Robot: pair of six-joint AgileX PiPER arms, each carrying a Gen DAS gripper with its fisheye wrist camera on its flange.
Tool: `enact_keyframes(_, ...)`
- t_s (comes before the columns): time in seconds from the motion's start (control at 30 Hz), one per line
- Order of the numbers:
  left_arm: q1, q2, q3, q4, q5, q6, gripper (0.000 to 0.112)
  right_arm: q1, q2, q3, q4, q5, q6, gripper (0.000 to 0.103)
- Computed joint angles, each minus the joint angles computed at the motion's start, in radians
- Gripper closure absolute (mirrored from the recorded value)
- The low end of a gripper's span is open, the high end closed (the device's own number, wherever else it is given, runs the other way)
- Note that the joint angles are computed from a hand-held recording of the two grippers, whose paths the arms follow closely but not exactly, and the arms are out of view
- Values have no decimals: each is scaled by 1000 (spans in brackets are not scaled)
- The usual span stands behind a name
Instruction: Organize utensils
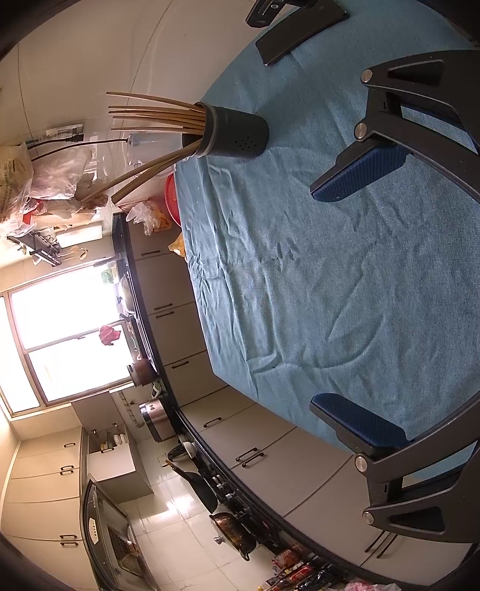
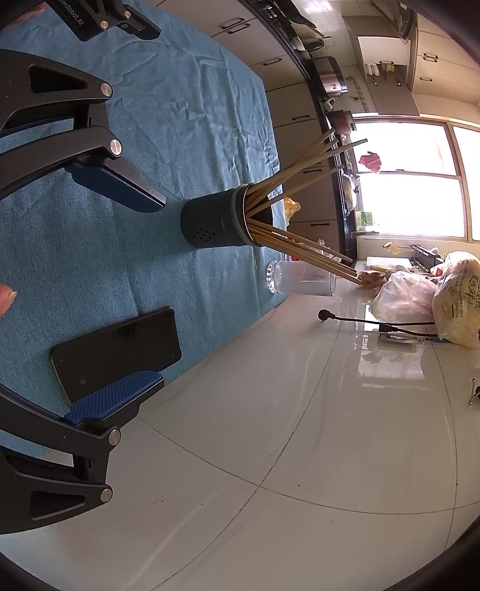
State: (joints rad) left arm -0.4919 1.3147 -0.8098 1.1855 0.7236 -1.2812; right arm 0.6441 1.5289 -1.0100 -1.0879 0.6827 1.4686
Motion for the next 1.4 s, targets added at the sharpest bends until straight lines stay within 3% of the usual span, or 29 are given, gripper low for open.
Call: enact_keyframes(1.4, -11, 2, -9, -3, 11, -17, 10, 63, 24, -37, -4, 44, -23, 12)
